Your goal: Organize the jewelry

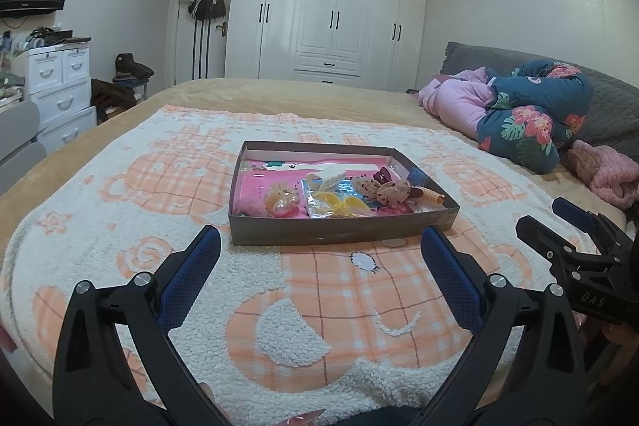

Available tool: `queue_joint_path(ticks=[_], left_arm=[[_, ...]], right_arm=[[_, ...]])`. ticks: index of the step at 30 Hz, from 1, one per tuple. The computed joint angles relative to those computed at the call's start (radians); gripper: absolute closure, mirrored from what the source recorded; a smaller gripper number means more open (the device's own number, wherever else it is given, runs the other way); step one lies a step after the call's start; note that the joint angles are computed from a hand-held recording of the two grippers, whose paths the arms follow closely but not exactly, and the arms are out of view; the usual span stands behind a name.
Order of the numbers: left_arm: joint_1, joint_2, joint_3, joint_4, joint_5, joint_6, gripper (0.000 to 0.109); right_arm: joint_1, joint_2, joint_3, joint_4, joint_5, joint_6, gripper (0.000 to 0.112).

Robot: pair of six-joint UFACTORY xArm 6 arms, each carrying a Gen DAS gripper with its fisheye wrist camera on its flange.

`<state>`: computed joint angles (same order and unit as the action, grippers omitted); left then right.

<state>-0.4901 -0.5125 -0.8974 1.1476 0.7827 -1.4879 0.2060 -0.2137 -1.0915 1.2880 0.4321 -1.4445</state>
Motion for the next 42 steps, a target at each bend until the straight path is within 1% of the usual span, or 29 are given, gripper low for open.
queue_joint_path(ticks=[42], left_arm=[[-0.006, 0.007, -0.006, -0.001, 0.011, -0.001, 0.017]], right_arm=[[0.002, -0.001, 0.005, -0.009, 0.001, 0.015, 0.015]])
